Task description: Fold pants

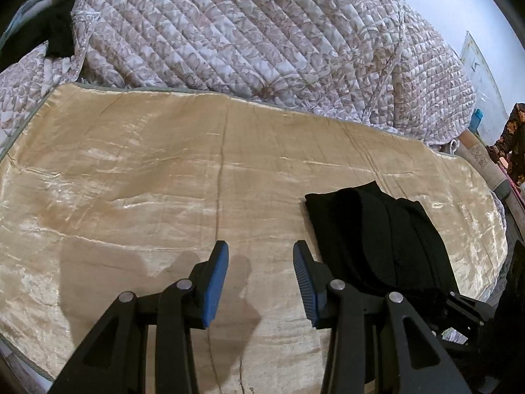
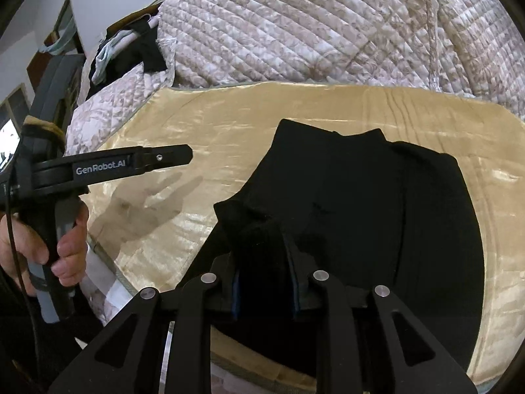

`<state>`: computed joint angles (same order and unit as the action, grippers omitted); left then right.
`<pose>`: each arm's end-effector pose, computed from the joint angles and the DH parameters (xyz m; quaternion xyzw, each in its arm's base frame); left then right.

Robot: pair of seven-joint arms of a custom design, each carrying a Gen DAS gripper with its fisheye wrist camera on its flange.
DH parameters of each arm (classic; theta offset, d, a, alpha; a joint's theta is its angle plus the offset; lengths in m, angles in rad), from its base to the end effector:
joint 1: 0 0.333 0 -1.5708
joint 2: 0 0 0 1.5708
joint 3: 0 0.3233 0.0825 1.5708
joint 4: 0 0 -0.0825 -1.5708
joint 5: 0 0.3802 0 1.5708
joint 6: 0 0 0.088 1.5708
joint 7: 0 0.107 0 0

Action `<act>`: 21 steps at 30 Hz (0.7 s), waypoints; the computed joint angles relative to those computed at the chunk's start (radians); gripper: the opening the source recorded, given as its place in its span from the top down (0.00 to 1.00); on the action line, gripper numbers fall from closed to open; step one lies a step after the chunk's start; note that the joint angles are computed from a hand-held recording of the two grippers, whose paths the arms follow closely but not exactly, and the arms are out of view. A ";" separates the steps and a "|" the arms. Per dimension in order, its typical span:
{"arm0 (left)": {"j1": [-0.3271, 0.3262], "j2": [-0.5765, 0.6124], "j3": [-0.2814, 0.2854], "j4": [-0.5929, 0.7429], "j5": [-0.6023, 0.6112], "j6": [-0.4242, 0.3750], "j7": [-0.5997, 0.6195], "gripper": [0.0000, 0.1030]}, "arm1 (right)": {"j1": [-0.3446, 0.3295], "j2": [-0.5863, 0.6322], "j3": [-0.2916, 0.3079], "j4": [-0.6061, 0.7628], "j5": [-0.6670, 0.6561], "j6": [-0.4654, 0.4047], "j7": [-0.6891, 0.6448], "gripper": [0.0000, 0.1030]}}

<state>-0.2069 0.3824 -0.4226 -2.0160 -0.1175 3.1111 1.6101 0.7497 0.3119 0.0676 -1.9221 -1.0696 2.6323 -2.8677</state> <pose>0.5451 -0.3551 0.3723 -0.4878 0.7908 -0.3585 0.0900 0.4262 0.4817 0.3726 -0.5971 0.7133 -0.1861 0.3165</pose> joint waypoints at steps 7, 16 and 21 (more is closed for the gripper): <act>0.011 0.011 -0.024 0.012 -0.001 0.005 0.008 0.58 | 0.013 0.012 0.007 0.017 -0.019 -0.021 -0.047 0.62; 0.057 0.026 -0.099 0.028 -0.015 0.041 0.039 0.57 | 0.009 -0.198 0.024 -0.159 -0.184 -0.132 0.221 0.52; 0.160 0.072 -0.259 0.057 -0.017 0.033 0.119 0.57 | -0.137 -0.204 0.076 -0.254 0.237 -0.057 0.011 0.73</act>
<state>-0.0466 0.4544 -0.6818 -1.9589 -0.1343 3.1443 1.7289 0.6132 0.1079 0.1436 -2.1760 -0.8325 2.5753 -2.8568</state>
